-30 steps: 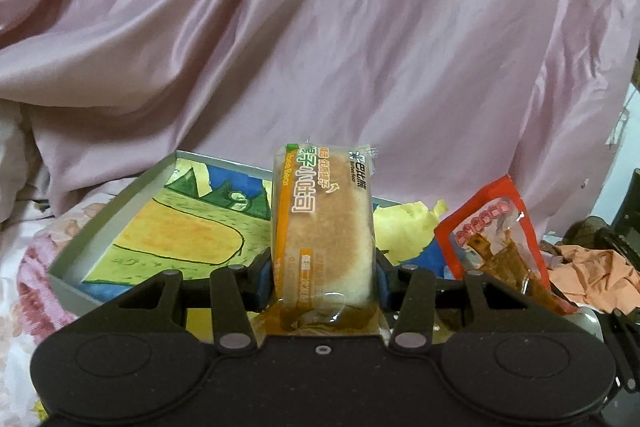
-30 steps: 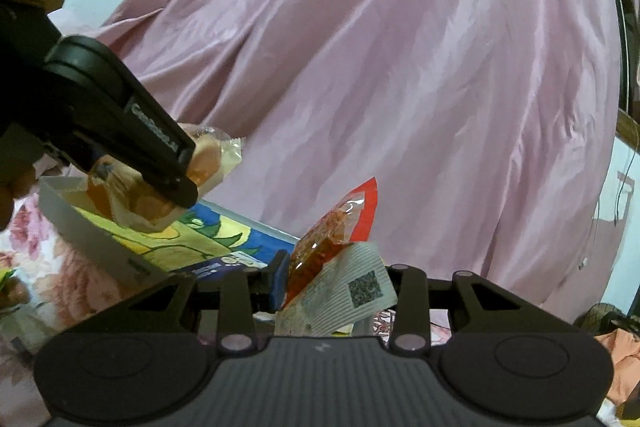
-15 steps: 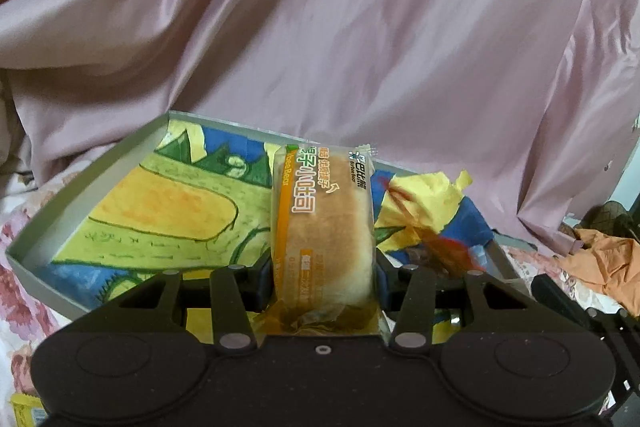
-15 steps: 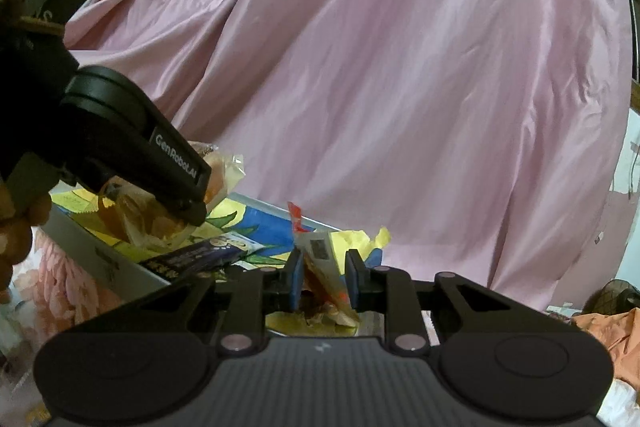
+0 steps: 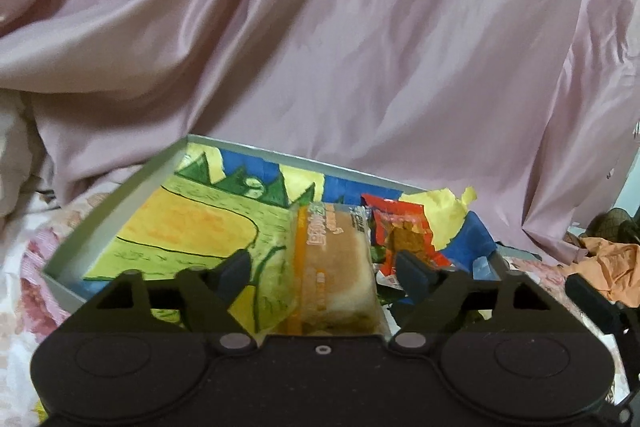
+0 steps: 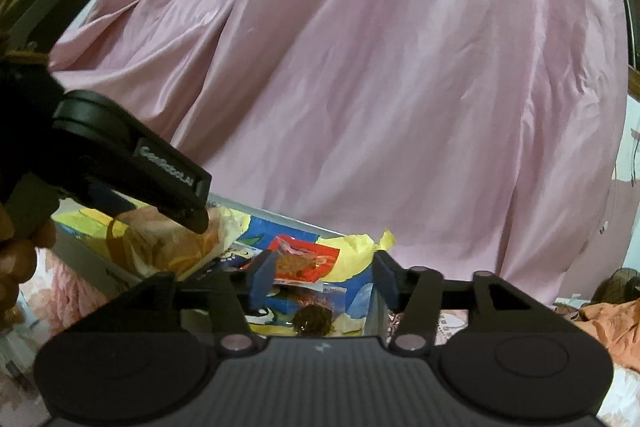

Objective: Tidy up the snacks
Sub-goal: 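Release the bread loaf into the tray with the left tool while the right tool releases the red pack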

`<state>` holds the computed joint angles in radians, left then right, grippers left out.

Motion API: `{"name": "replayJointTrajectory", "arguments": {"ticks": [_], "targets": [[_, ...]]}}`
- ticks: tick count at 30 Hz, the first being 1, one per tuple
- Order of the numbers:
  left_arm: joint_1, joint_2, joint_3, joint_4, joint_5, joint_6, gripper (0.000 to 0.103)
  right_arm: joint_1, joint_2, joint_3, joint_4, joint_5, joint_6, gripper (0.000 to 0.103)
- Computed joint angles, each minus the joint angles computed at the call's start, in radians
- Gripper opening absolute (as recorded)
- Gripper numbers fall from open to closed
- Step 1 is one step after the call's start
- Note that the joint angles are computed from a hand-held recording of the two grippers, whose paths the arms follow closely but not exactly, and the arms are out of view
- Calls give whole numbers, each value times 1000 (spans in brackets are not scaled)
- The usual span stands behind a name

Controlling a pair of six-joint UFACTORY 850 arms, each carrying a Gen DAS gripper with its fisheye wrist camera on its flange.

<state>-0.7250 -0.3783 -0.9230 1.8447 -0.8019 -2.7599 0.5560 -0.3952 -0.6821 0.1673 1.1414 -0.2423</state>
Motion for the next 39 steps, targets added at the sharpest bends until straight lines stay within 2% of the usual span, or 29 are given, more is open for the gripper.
{"name": "replayJointTrajectory", "arguments": {"ticks": [5, 11, 21, 30, 39], "targets": [[-26, 33, 40, -35, -55, -7, 100, -3, 24, 27, -7, 31, 37, 85], [-66, 76, 90, -88, -136, -8, 102, 12, 47, 63, 2, 87, 37, 102], [-155, 154, 188, -194, -248, -8, 102, 37, 121, 155, -14, 124, 48, 103], [-243, 217, 279, -295, -315, 3, 102, 63, 204, 228, -12, 87, 109, 103], [-328, 244, 338, -369, -343, 13, 102, 114, 261, 298, 11, 65, 105, 103]]}}
